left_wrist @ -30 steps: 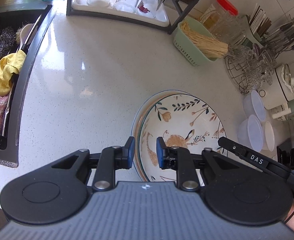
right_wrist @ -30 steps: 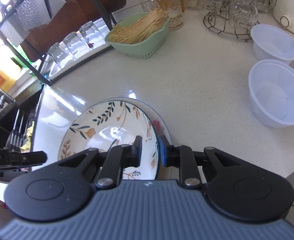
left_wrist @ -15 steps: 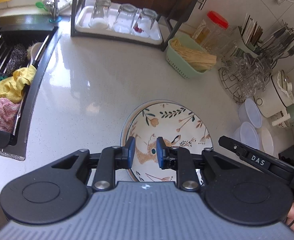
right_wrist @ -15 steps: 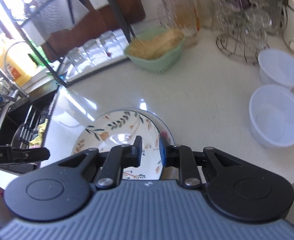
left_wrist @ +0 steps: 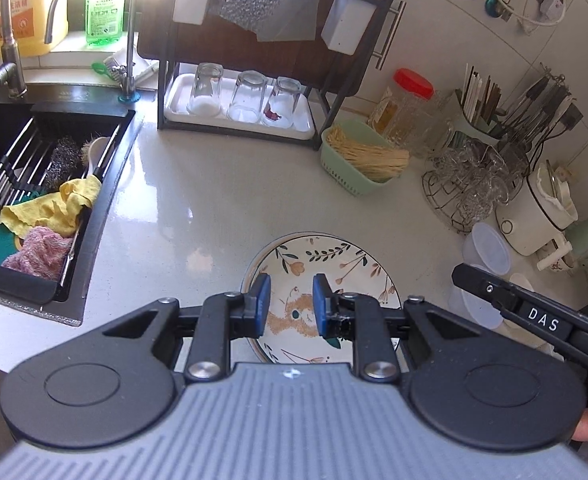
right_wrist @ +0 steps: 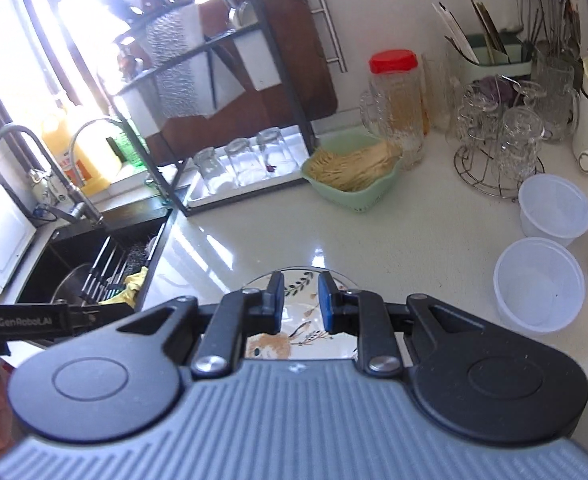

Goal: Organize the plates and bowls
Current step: 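Lower the brown-floral plate onto the plate stack with the left gripper, then open the left gripper and move it toward the clear plastic bowls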

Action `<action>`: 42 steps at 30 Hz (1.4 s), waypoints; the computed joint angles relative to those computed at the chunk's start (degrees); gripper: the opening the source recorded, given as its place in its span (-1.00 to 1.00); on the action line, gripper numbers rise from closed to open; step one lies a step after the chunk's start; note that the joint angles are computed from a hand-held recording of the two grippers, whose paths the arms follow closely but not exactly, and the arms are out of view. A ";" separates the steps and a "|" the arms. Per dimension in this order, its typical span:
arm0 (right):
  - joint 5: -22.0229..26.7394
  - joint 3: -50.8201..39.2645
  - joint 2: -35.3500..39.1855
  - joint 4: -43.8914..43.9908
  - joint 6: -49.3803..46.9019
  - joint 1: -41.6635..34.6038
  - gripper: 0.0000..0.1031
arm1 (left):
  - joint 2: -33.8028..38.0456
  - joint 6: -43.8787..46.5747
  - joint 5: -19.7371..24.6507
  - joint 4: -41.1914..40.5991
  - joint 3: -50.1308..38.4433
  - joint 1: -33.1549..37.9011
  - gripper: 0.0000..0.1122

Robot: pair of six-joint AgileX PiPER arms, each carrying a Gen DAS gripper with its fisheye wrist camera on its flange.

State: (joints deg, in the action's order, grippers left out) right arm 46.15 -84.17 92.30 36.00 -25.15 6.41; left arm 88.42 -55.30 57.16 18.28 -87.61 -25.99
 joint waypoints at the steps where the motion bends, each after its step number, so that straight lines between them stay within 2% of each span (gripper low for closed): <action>1: -0.11 0.58 -0.71 0.27 -0.29 0.27 -0.58 | -0.79 -0.56 0.20 0.61 0.47 -0.51 -0.55; 10: -2.43 5.20 -3.77 -1.13 1.53 4.48 -0.59 | -3.98 -0.42 2.88 3.64 2.63 -1.55 -0.55; 14: -3.32 5.39 -4.10 -3.63 4.68 6.16 -0.59 | -5.44 2.51 1.35 1.71 5.09 0.83 -0.55; 21: -5.85 2.56 -2.90 -12.34 13.67 10.58 -0.59 | -5.80 10.14 -4.16 -3.65 7.49 6.33 -0.55; 24: -4.05 0.49 -0.85 -13.72 18.66 11.42 -0.59 | -6.09 13.68 -6.02 -6.50 8.04 8.77 -0.55; 30: -4.65 1.29 -1.14 -20.03 27.18 14.70 -0.59 | -6.04 20.95 -8.48 -13.39 9.46 12.60 -0.55; 37: -5.11 3.63 -3.49 -27.32 34.03 14.89 -0.59 | -3.88 27.75 -10.29 -18.71 9.24 13.08 -0.55; 42: -5.06 4.34 -3.72 -27.84 34.88 12.44 -0.59 | -0.51 29.40 -10.51 -20.18 6.50 11.62 -0.55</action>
